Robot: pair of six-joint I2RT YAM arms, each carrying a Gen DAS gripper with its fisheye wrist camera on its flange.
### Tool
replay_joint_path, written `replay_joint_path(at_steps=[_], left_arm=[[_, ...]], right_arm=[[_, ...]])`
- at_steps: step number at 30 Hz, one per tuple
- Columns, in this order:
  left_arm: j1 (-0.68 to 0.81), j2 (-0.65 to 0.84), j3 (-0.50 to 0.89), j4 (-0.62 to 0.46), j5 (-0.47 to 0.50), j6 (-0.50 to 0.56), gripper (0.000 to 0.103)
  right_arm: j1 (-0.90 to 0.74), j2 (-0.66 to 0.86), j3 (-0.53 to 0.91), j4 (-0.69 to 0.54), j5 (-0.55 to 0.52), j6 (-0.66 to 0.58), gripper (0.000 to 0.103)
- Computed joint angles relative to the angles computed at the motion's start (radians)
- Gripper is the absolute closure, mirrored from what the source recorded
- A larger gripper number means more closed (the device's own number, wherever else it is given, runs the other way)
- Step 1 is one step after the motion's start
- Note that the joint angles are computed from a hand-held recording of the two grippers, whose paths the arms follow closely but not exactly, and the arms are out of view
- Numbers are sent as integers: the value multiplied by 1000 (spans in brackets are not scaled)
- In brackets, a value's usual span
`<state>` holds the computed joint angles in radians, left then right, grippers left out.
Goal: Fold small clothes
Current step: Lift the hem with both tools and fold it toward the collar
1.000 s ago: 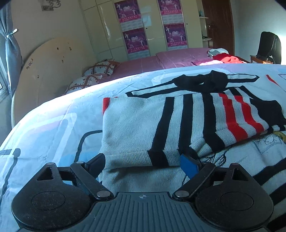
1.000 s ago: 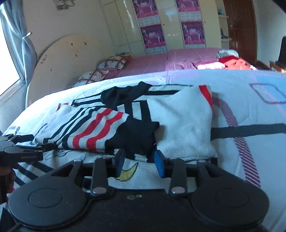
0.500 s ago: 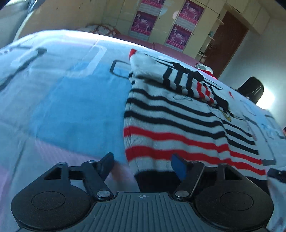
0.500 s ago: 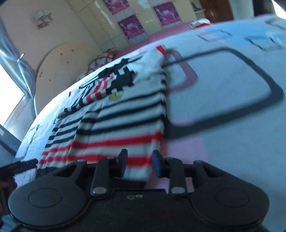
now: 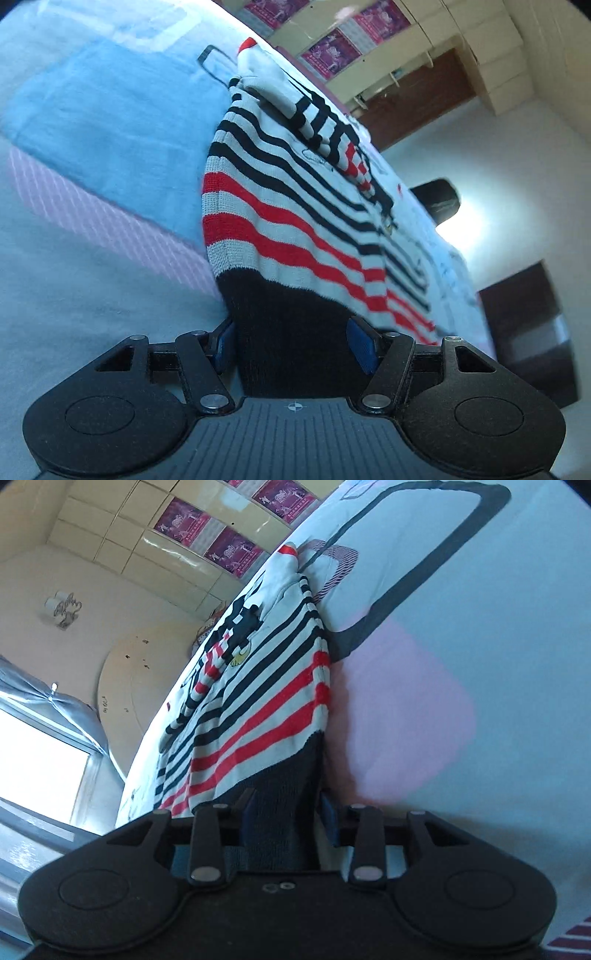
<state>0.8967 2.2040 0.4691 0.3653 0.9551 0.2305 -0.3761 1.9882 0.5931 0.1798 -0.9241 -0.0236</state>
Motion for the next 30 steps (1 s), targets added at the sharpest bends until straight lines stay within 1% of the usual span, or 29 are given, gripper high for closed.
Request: replay_joint_path(at_steps=[1,3,5,6,7,8,10,11,12,13,14,15,17,18,20,22,24,26,27,28,30], left_arm=[[8,11,21,-40,18,20,41],[18,14,39,-94,14,64,57],[25,18,55,-143,22,84,59],[22,17,51,-135,20,82,59],[13,17,39,-102,15,67,59],[-1,21,30,-67,17,42,59],[-25,39,11,23,20,-7,59],[-31,51,2,67,23,-23,63],[-42,58,-6,105,13,-47,81],[-51,66,-11,136,-15,-68,92],[-51,82,-12,159,-17,-78,95],[-40,96,-11,172,-2,-77,95],[-28,88,-37,217,-10,-69,96],[-17,77,-58,245,-8,-72,96],[40,60,-88,266,44,-46,96],[111,40,-100,234,92,9,97],[152,44,-91,195,90,55,97],[139,79,-63,174,23,71,97],[129,115,-53,204,8,60,97],[130,138,-45,230,28,31,97],[120,121,-44,234,22,-10,97]], right_arm=[[-1,6,5,-7,-10,-4,66],[5,28,34,-41,-20,-26,70],[14,44,61,-70,-22,-43,73],[18,51,71,-82,-26,-53,75],[26,55,75,-82,-20,-57,77],[35,54,74,-73,-6,-53,82],[45,55,60,-48,5,-53,88],[50,54,54,-32,17,-51,95],[52,54,48,-19,30,-50,96],[53,55,46,-12,30,-49,96],[55,51,43,-9,34,-52,96],[61,38,35,-4,47,-60,97],[77,-4,8,21,74,-73,97],[74,-23,-2,25,66,-72,97],[47,-61,-26,44,16,-59,97],[10,-98,-49,52,-44,-59,97],[-19,-105,-51,33,-72,-88,97],[-20,-75,-38,19,-29,-116,97],[-10,-45,-25,15,18,-120,97],[7,-17,-10,5,78,-119,98],[4,0,-24,52,64,-85,98]])
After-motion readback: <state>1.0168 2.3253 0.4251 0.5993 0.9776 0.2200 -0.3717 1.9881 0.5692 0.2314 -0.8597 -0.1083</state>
